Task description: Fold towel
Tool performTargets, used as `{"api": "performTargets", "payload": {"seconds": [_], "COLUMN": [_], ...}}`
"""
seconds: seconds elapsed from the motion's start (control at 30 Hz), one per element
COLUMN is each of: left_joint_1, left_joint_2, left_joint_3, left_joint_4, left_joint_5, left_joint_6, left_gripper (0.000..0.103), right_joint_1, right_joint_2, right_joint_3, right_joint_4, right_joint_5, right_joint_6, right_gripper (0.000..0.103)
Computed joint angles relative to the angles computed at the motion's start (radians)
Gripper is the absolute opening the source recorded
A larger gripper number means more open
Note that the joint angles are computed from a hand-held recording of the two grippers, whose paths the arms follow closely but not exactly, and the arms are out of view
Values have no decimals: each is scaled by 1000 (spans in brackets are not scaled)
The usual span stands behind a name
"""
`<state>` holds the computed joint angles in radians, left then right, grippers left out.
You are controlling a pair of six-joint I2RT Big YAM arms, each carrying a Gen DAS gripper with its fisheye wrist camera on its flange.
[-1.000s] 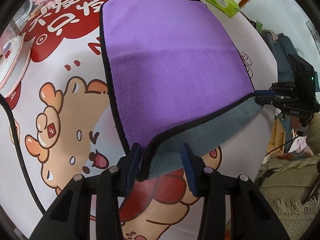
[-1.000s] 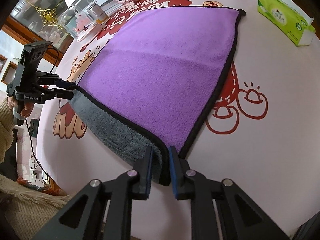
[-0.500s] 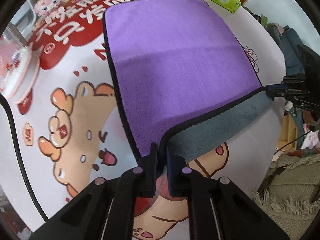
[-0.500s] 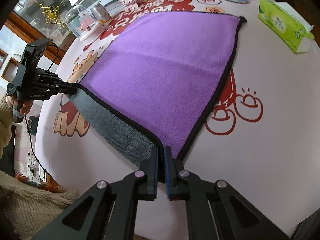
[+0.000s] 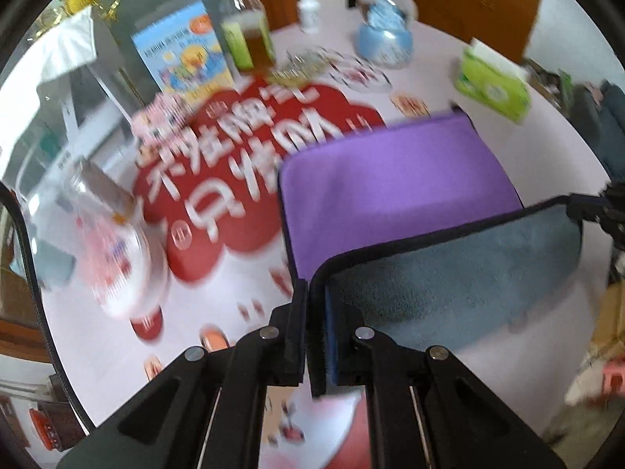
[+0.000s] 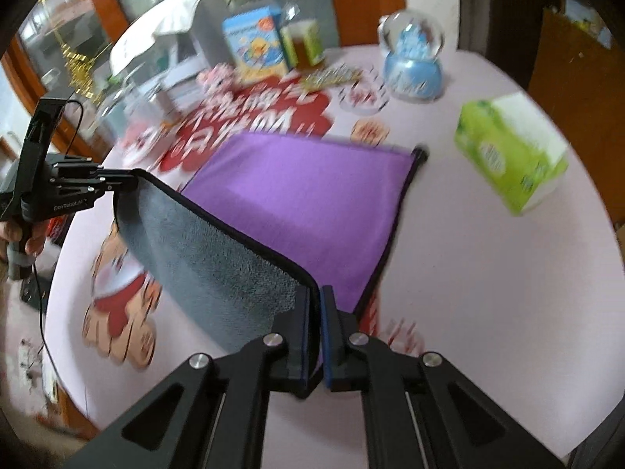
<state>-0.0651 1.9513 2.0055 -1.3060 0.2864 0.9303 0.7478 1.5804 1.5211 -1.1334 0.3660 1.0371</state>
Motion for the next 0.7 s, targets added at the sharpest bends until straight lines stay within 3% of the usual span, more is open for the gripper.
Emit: {"api": "performTargets", "payload": {"seconds": [0.27,0.4,0.7], "left_joint_1": [-84,-112,-146], "left_joint_2": [143,215,300], "left_joint_3": [184,270,355], "left_joint_4": [58,52,57], "left_joint_5": [-53,-82,-144], "left_joint_6": [-201,-286,-368], "left_gripper": [6,6,8], "right_joint_1": [-136,-191,-260], "right_joint_2": [56,91,133], "right_joint_3": [51,57,59], "right_joint_4": [-1,11,50], "right_joint_5": [56,52,25], "right_joint_6": [-70,-95,-119], "right_gripper": [5,5,5]}}
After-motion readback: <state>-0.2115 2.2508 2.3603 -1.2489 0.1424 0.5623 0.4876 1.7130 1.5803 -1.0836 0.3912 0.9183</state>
